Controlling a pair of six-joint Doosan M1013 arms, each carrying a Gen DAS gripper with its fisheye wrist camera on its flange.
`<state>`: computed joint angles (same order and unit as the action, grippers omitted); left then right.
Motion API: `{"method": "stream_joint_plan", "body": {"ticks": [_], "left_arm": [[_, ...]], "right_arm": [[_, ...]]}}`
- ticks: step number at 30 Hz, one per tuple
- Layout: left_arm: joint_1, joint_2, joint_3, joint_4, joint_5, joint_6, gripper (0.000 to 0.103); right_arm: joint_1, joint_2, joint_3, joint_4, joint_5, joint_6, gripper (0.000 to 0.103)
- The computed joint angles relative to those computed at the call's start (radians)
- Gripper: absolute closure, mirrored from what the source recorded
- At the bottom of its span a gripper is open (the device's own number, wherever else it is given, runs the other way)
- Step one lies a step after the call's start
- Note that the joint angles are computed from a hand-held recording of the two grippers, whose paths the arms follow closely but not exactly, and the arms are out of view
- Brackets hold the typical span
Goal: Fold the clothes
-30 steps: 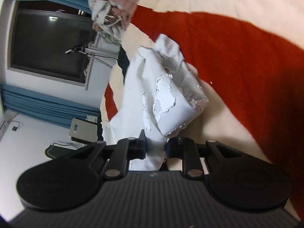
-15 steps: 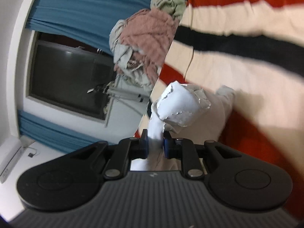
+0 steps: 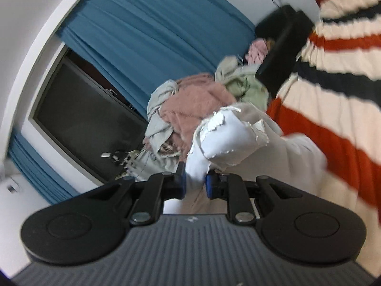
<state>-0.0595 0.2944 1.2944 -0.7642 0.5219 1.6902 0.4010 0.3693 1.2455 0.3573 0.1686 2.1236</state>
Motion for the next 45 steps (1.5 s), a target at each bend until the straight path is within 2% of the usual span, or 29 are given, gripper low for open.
{"method": "stream_joint_plan", "body": {"ticks": [2,4,7,8,9,10,12,15,18,20,23,25,26,27,28,30,35,37,42,45], "left_arm": [[-0.011,0.011,0.046,0.064,-0.013,0.043,0.086],[-0.018,0.021,0.095,0.131,-0.007,0.058,0.086],[-0.018,0.022,0.169,0.221,0.039,0.018,0.087],[-0.022,0.012,0.199,0.248,0.017,0.021,0.087],[-0.027,0.000,0.223,0.265,-0.003,0.033,0.086],[-0.031,-0.012,0.241,0.271,-0.018,0.047,0.084],[-0.037,-0.034,0.257,0.314,-0.031,0.027,0.083],[-0.043,-0.072,0.258,0.381,-0.028,-0.018,0.085],[-0.037,-0.140,0.278,0.389,-0.032,0.009,0.085],[-0.037,-0.180,0.273,0.407,-0.021,0.014,0.080],[-0.051,-0.253,0.282,0.449,-0.019,0.018,0.066],[-0.070,-0.302,0.294,0.522,-0.025,-0.021,0.039],[-0.082,-0.327,0.301,0.569,-0.033,-0.049,0.031],[-0.094,-0.353,0.312,0.612,-0.045,-0.075,0.014],[-0.104,-0.379,0.324,0.654,-0.052,-0.103,0.005],[-0.118,-0.426,0.342,0.698,-0.048,-0.134,0.001],[-0.153,-0.525,0.382,0.798,-0.025,-0.214,0.000],[-0.168,-0.559,0.406,0.851,-0.024,-0.261,0.000],[-0.186,-0.622,0.466,0.885,-0.022,-0.311,0.000],[-0.183,-0.644,0.499,0.854,-0.018,-0.313,0.000]], "right_arm": [[0.002,0.018,0.021,-0.101,0.044,0.117,0.083],[0.002,0.041,0.042,-0.093,0.118,0.147,0.083],[0.005,0.072,0.057,-0.050,0.312,0.191,0.082],[0.005,0.072,0.074,0.000,0.328,0.170,0.081],[0.005,0.064,0.097,0.042,0.310,0.145,0.080],[0.006,0.055,0.108,0.039,0.304,0.148,0.079],[0.012,0.039,0.097,-0.034,0.351,0.190,0.079],[0.027,0.010,0.069,-0.155,0.437,0.263,0.079],[0.050,-0.033,0.066,-0.221,0.436,0.246,0.079],[0.066,-0.064,0.070,-0.277,0.429,0.245,0.079],[0.098,-0.115,0.080,-0.364,0.415,0.232,0.078],[0.125,-0.154,0.094,-0.461,0.395,0.263,0.058],[0.141,-0.177,0.113,-0.536,0.366,0.321,0.027],[0.158,-0.199,0.131,-0.620,0.339,0.391,0.001],[0.174,-0.219,0.147,-0.691,0.329,0.447,0.000],[0.194,-0.248,0.161,-0.718,0.337,0.435,0.000],[0.259,-0.297,0.186,-0.850,0.388,0.446,0.000],[0.290,-0.313,0.204,-0.951,0.396,0.496,0.000],[0.357,-0.340,0.259,-1.199,0.406,0.643,0.000],[0.389,-0.344,0.300,-1.367,0.415,0.768,0.000]]}}
